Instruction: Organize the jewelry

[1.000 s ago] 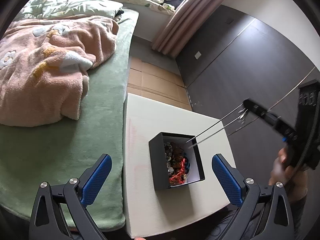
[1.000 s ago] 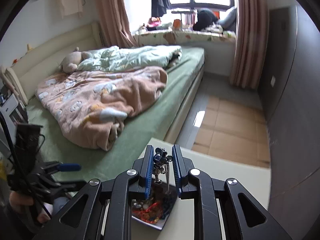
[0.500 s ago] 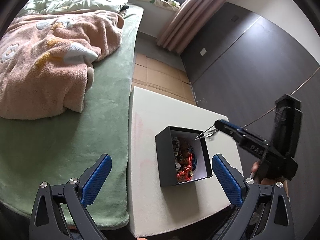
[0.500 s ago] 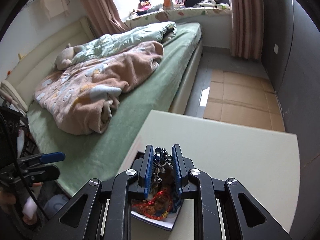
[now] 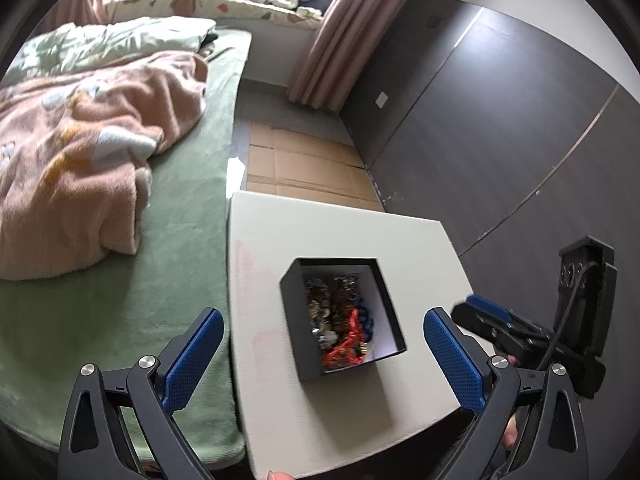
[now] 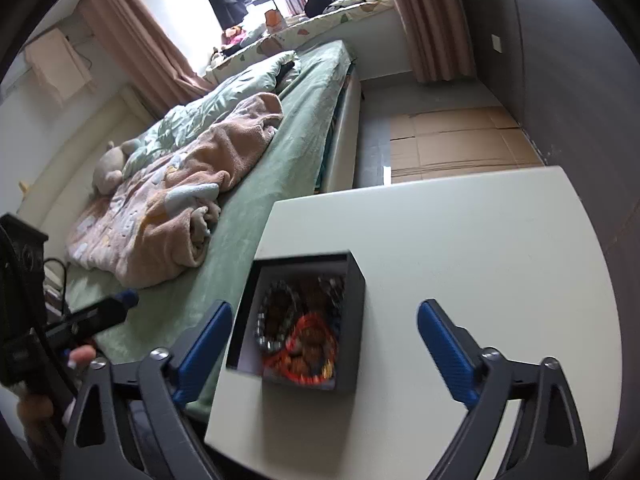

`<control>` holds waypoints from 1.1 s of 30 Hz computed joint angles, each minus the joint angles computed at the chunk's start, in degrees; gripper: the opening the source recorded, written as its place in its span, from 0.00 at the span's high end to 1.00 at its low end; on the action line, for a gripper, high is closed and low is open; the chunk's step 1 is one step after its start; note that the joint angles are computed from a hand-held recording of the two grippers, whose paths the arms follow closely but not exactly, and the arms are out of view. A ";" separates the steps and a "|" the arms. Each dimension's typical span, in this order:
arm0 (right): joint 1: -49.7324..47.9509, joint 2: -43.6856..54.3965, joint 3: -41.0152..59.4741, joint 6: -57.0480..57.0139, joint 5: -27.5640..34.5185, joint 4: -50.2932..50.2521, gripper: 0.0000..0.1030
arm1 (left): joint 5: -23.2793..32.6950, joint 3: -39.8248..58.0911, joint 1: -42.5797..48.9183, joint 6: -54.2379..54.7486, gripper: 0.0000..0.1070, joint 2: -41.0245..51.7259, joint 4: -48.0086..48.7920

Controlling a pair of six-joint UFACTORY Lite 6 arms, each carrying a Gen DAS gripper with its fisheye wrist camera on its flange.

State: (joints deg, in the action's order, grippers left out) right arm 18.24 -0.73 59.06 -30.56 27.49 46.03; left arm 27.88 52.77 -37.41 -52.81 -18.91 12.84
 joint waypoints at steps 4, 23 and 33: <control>-2.99 -8.26 -5.58 0.97 2.63 -0.67 0.04 | 3.66 2.22 -6.25 -10.84 0.06 0.25 9.74; -16.77 -42.95 -19.61 10.22 17.07 -11.01 0.00 | 22.80 15.88 -31.29 -34.32 0.04 4.24 31.42; -31.96 -55.45 -18.99 5.46 32.22 -9.03 0.00 | 36.40 22.68 -44.15 -39.08 0.04 8.21 35.91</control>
